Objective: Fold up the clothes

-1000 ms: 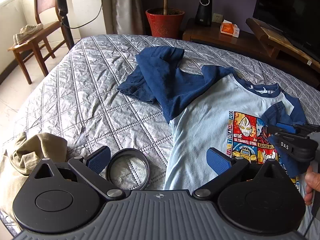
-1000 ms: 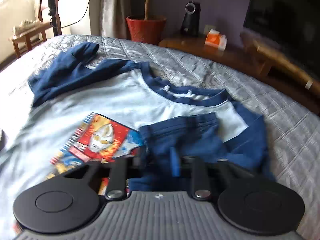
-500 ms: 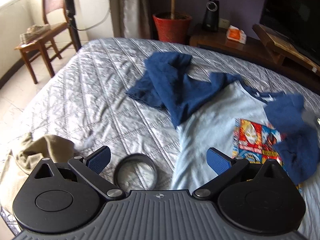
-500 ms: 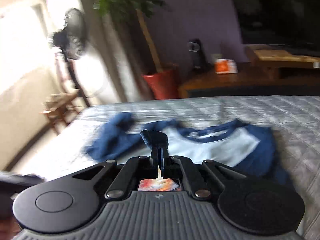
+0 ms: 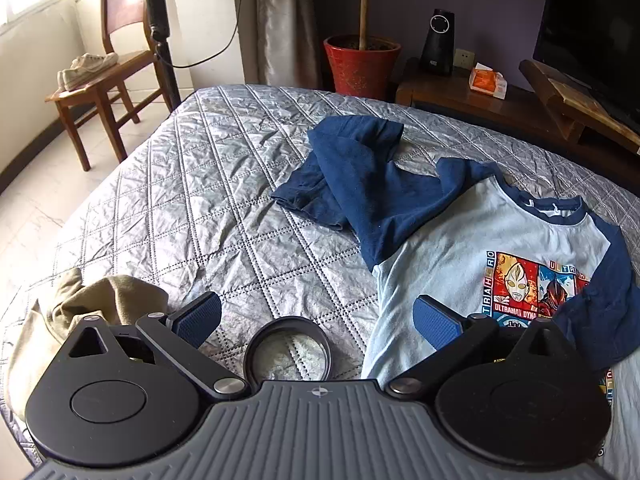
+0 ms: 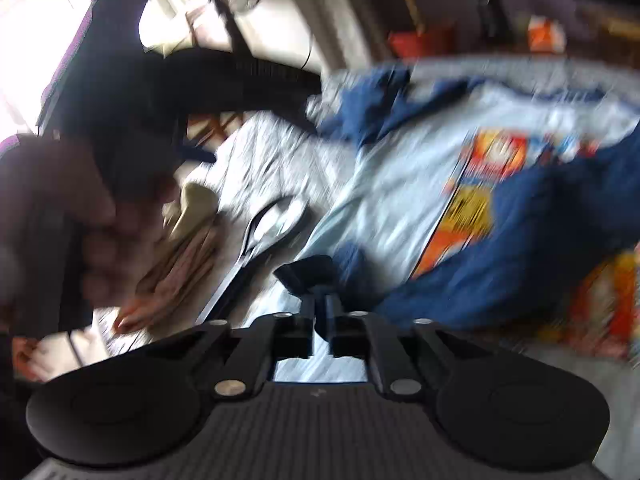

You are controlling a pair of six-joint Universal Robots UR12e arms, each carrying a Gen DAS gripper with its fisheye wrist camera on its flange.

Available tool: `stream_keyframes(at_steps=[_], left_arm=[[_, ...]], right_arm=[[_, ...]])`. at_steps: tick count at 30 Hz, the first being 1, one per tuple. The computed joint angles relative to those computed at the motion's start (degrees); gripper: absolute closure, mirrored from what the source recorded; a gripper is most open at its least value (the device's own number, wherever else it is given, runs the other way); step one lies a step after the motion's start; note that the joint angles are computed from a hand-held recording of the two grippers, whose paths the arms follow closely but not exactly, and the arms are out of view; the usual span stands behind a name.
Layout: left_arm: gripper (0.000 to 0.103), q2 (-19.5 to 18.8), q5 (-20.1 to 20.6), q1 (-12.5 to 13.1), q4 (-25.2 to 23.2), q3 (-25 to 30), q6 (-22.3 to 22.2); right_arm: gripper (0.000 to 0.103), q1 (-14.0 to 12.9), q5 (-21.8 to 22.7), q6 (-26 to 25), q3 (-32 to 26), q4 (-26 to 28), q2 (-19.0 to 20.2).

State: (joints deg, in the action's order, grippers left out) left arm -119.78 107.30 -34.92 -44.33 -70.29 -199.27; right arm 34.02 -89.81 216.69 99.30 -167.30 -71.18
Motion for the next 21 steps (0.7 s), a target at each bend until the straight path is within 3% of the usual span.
stream_keyframes(at_steps=[2,4,5,8,12,13,15,17,21], left_arm=[[0.0,0.01,-0.1,0.06,-0.06,0.0,-0.08],[0.0,0.01,-0.15,0.04,0.0,-0.03,0.04],[0.0,0.01,-0.17,0.03,0.03,-0.04,0.12],[0.0,0.0,-0.24,-0.01,0.07,-0.07,0.33],[0.0,-0.1,-0.42,-0.11,-0.21,-0.04,0.91],[0.0,-0.15,-0.48,-0.17,-0.27,0.02,1.19],[0.0,-0.28,-0.63,-0.3,-0.35,0.15,1.74],[0.0,-0.44,-0.6,-0.47,-0.48,0.3,2.31],[0.0,-0.76,-0.51,-0.68,-0.89,0.63,2.97]], right_arm=[[0.079,-0.49,1.71,2.11,1.41,-3.37,-0.71],[0.071,-2.17,4.88,8.1,3.94,-9.11,-1.78],[0.07,-2.33,3.79,10.33,4.89,-10.34,-2.54],[0.068,-2.12,-7.78,14.47,7.49,-9.69,-5.51],[0.068,-4.37,-18.61,28.79,11.9,-4.62,-10.0],[0.068,-5.38,-19.46,31.82,13.18,-4.97,-10.85],[0.068,-8.0,-17.95,37.13,15.74,-7.42,-12.05],[0.067,-9.65,-18.04,41.88,16.34,-5.07,-12.76],[0.067,-11.67,-17.4,46.65,17.19,-6.07,-12.46]])
